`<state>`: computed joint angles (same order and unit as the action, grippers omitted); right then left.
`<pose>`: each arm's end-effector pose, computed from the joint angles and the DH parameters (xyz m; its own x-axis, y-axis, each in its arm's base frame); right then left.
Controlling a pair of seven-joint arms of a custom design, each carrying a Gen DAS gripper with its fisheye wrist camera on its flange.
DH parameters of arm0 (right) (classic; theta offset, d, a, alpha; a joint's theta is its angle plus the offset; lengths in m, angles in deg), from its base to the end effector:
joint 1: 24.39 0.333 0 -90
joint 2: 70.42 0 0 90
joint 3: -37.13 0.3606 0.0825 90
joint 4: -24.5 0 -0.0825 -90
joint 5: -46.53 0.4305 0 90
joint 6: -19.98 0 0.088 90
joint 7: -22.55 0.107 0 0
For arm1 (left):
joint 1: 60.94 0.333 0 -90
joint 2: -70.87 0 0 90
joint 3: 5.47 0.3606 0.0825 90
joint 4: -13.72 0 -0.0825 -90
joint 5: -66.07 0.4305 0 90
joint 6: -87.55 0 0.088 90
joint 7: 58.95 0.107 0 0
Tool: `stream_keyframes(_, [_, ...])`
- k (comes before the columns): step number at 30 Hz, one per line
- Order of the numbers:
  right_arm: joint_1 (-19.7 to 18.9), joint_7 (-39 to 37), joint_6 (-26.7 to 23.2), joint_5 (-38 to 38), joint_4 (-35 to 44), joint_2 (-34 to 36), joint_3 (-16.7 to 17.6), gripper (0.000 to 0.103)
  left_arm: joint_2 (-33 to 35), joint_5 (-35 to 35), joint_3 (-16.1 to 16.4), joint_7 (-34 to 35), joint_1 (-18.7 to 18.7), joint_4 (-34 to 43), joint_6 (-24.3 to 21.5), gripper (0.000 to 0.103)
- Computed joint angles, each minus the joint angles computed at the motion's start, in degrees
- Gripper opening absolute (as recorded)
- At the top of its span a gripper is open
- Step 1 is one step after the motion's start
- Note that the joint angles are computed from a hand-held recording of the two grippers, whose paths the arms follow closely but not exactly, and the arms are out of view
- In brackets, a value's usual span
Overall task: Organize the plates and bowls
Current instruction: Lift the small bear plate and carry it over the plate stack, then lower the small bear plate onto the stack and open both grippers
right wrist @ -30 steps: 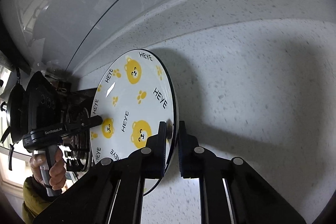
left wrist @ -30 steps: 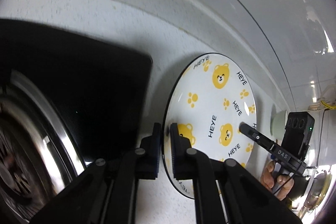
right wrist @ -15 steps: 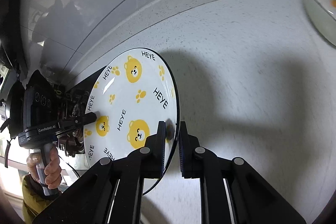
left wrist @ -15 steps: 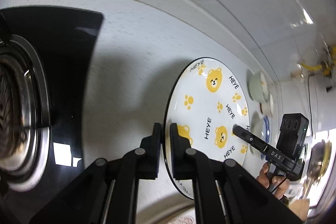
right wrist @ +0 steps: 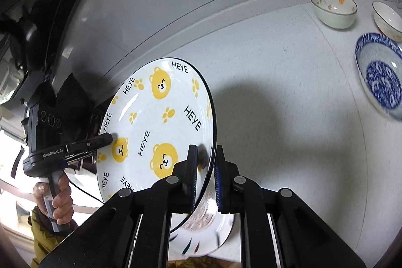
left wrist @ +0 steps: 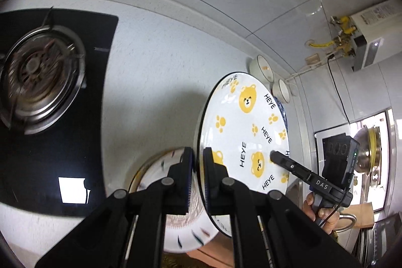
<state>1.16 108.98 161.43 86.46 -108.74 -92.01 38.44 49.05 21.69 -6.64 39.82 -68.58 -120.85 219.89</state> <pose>0.4497 0.2275 0.5669 0.1944 -0.7995 -0.5683 -0.9293 0.0354 -0.3677 0.4844 -0.0900 0.5418 0.0147 -0.7942 0.6074 -0.9423 -0.2142 -0.2572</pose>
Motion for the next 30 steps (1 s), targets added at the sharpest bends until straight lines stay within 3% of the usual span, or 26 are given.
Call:
stream_keyframes(5, [2.2, 0.2, 0.5, 1.3, -4.4, -2.5, 1.2, 0.012, -8.7, 2.0, 2.2, 1.4, 1.1, -7.5, -3.2, 0.007])
stream_keyframes(9, [3.0, -0.6, 0.8, 1.5, -5.5, -1.6, 1.3, 0.012, -10.9, 1.5, 3.8, 3.0, 1.4, -12.3, -3.6, 0.007])
stream_keyframes(20, [1.9, -3.8, -2.3, 2.5, -5.1, 3.9, 0.6, 0.012, -6.3, -2.4, 3.0, 7.2, 0.6, -16.2, -1.1, 0.007])
stream_keyframes(23, [1.9, -2.9, -1.5, 2.0, -6.3, 2.7, 2.0, 0.012, -5.3, -2.6, 2.5, 7.9, 0.9, -15.8, -0.2, 0.005])
stream_keyframes(30, [2.3, -3.3, -3.0, 2.9, -6.6, 2.0, 1.9, 0.015, -7.2, 1.1, 1.6, 8.4, 1.9, -16.5, 1.0, 0.005])
